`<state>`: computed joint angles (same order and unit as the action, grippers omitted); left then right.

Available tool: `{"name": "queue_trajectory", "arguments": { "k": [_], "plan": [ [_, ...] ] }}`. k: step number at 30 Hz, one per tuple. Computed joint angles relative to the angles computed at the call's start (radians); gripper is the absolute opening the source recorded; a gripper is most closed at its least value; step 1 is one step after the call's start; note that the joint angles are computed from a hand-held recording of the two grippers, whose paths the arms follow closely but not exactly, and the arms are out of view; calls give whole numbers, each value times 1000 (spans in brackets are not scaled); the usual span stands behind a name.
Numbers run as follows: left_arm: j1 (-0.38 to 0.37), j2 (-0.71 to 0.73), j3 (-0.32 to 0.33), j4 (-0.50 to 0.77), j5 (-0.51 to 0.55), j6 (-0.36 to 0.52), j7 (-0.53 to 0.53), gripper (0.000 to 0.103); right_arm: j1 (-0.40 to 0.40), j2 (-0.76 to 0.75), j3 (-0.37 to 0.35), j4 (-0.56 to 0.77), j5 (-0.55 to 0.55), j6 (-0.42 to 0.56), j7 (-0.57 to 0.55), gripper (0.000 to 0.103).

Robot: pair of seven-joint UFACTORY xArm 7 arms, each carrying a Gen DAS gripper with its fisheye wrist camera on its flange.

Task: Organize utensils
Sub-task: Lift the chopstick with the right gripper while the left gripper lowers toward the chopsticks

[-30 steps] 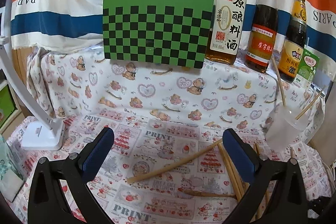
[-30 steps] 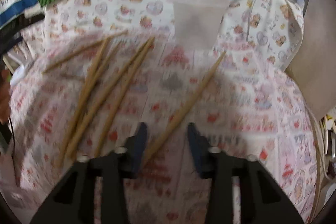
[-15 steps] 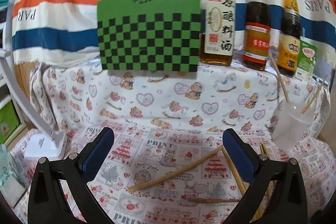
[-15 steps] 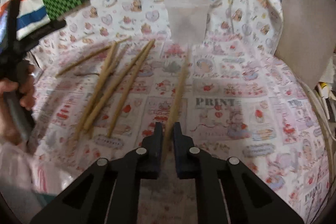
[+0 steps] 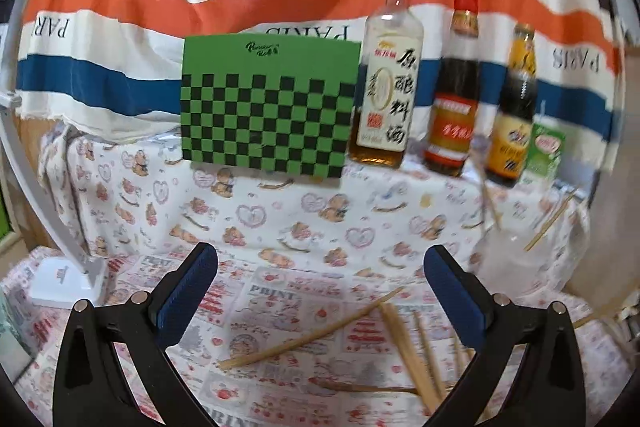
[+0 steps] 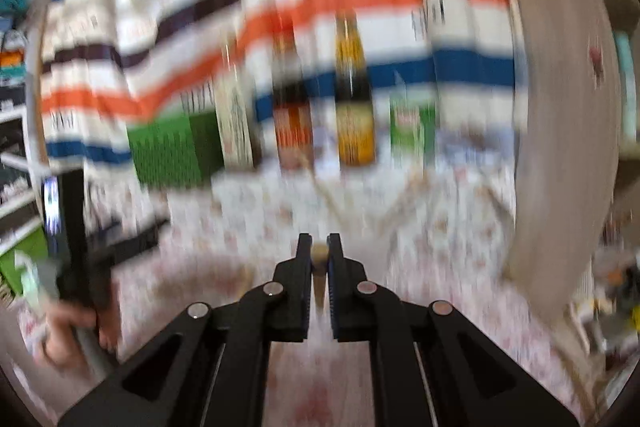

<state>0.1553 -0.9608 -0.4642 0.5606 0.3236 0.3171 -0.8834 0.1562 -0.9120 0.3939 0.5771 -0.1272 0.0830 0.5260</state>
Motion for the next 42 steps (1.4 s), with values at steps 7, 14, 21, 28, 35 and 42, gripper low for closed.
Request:
{"name": "queue_trajectory", "arguments": {
  "k": [7,14,21,28,35,42],
  "plan": [
    [99,-29,-69,-22,46,18,-23,102,-112,137,64,67,17,-199,31,6],
    [-76,38,123,-55,-79,-8,-17,102,-167,137,108,4,31,-311,12,6],
    [-99,117,186,-30,-126,120,-14,101,-114,175,43,-33,77,-336,-6,6],
    [-209,177,340,-10,-228,204,112,74,-47,184,17,-48,76,-340,-58,7],
    [-304,246,386,74,-276,349,410,42,-54,187,51,-42,89,-326,-78,7],
    [-275,295,330,110,-243,434,449,32,-145,164,153,-18,85,-255,-67,7]
  ]
}}
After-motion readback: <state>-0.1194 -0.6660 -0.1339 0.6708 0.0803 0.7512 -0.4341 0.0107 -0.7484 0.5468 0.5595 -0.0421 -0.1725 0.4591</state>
